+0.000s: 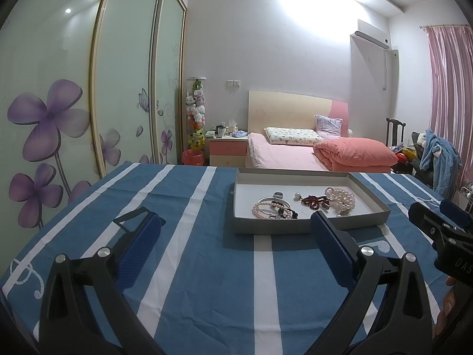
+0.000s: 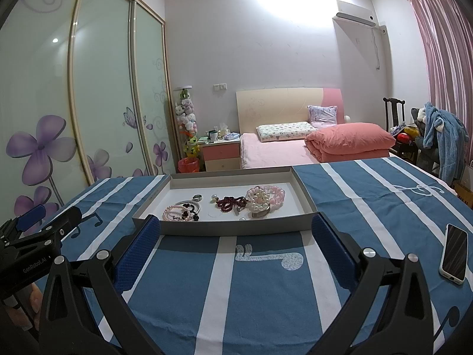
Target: Organize jewelry
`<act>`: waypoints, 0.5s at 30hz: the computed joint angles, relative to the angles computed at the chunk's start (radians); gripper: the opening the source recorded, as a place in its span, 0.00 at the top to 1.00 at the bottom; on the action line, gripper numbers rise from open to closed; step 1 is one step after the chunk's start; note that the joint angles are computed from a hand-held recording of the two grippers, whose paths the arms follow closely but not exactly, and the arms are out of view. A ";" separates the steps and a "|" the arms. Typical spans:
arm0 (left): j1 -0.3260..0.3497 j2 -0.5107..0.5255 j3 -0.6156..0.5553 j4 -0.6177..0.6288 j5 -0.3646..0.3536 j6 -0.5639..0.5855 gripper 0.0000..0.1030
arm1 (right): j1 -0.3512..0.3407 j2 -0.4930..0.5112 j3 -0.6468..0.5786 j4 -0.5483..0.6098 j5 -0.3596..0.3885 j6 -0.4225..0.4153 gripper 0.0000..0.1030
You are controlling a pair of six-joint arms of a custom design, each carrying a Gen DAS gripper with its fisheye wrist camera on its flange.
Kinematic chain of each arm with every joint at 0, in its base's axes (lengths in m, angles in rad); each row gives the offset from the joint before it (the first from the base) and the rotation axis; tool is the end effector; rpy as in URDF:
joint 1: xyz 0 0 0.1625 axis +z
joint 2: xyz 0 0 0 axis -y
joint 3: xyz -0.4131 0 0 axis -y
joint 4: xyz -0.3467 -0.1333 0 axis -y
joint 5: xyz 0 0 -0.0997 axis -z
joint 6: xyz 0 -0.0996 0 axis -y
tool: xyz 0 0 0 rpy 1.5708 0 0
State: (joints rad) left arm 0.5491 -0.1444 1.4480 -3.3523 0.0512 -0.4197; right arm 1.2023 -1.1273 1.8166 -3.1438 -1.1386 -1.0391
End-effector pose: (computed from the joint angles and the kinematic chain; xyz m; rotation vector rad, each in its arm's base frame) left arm -0.3788 -0.5047 -0.0621 0.0865 1.7281 -1.4710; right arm -0.0449 -0.6022 0.3348 1.1004 -2.3448 1.2951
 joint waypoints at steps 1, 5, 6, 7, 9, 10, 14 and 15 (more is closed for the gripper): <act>0.000 0.003 -0.004 -0.008 0.000 0.009 0.04 | 0.000 0.000 0.001 0.000 0.000 0.000 0.02; 0.000 0.002 -0.003 -0.007 0.000 0.008 0.04 | 0.000 -0.001 0.001 0.000 0.000 0.000 0.02; 0.000 0.002 -0.003 -0.008 0.000 0.009 0.04 | 0.001 0.000 0.000 0.000 -0.001 0.001 0.02; 0.000 0.002 -0.003 -0.010 -0.001 0.011 0.04 | 0.000 0.000 0.000 0.000 -0.001 0.001 0.02; 0.000 0.008 -0.009 -0.017 -0.003 0.018 0.04 | 0.000 -0.001 0.001 -0.001 0.000 0.001 0.02; -0.001 0.014 -0.017 -0.034 -0.003 0.037 0.04 | 0.000 -0.001 0.001 -0.001 0.000 0.001 0.02; -0.001 0.011 -0.014 -0.027 -0.002 0.029 0.04 | 0.001 -0.001 -0.001 0.002 -0.002 0.001 0.02; 0.000 0.010 -0.013 -0.027 -0.002 0.029 0.04 | 0.001 -0.002 0.000 0.002 -0.001 0.001 0.02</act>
